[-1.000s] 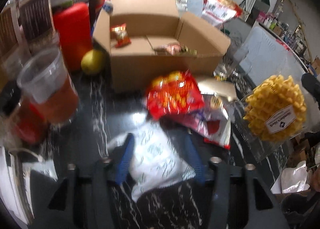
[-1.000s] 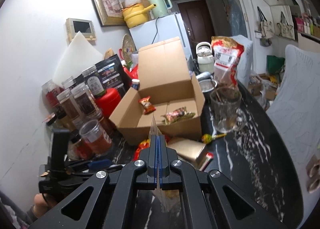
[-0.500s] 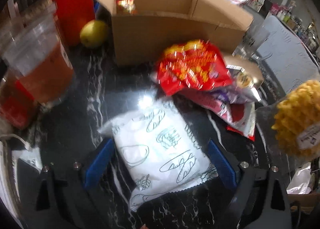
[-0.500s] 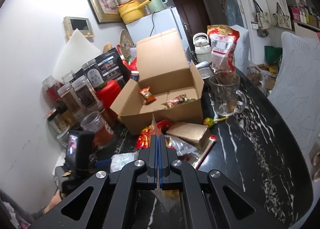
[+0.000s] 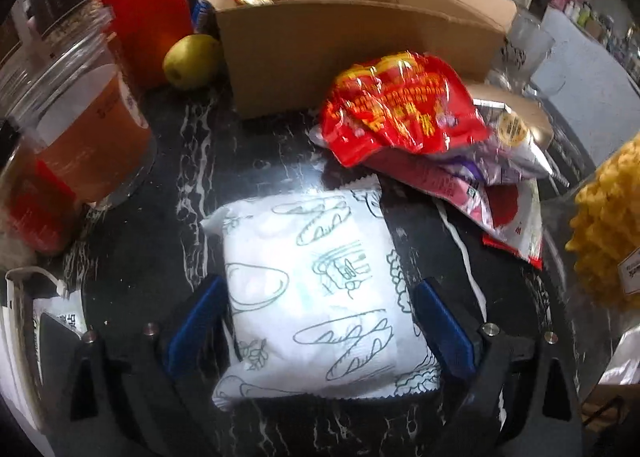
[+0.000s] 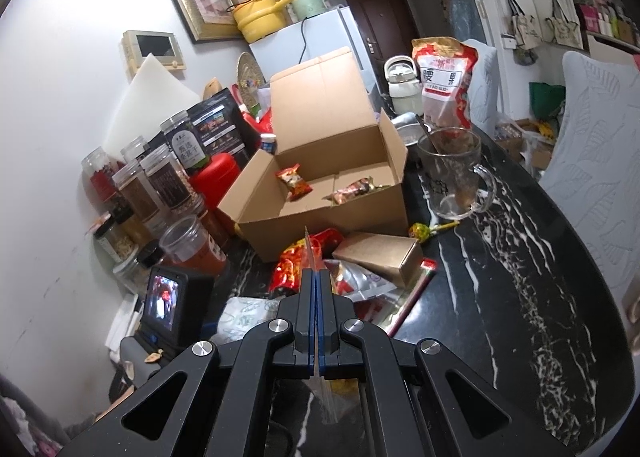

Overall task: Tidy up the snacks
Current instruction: 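Carry the white pouch with the left tool while the right tool carries the waffle toward the box, then lower the white pouch and waffle into the box and open both tools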

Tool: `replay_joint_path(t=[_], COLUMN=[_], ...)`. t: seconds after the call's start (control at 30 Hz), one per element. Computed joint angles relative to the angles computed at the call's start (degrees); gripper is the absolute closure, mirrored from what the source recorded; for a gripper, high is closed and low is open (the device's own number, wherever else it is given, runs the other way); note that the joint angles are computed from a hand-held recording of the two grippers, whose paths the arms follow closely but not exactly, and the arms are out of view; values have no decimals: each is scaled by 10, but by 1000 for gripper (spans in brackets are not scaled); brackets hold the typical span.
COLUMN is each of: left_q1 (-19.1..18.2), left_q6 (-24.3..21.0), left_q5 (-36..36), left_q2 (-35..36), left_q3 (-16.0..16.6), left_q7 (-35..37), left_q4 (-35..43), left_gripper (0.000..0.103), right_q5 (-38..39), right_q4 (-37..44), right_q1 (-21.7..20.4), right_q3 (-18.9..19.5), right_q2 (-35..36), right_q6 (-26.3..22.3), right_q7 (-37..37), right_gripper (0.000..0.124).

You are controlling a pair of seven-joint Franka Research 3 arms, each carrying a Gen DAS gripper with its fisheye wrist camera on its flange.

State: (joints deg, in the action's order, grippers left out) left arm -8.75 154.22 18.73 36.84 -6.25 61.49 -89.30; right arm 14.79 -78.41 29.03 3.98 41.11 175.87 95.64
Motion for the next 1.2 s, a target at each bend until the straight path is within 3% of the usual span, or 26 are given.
replay_joint_path(t=[0.03,0.07,0.2,0.53,0.8,1.07,1.2], left_q1=[-4,-10,21,45,37,56,46], left_q6=[18,30,66,121,154,166,168], left_q5=[7,16,-6,-31,-29,-54,-53], left_q2=[-6,-11,-21,-63,-79,-68,-56], left_q3=[8,17,-10,-37,-28,-53,-41], left_q7=[-11,-25,-2,52,69,112,112], left_q4=[-12,-20,-45,-75,-59,-25,6], left_gripper=[32,38,48,49,49,49,49], right_q5=[1,2,5,2,-19,-34,-38], right_q4=[0,0,-2,-4,26,113,192], right_q1=[-1,-1,-3,6,14,-2,-9], right_q3=[2,1,2,-15,-35,-21,-13], right_q2=[1,1,2,-2,6,43,83], right_q6=[0,0,0,10,11,-7,-36], right_q7=[0,1,2,15,19,-13,-31], right_gripper=[123,123,123,123,123,123,123])
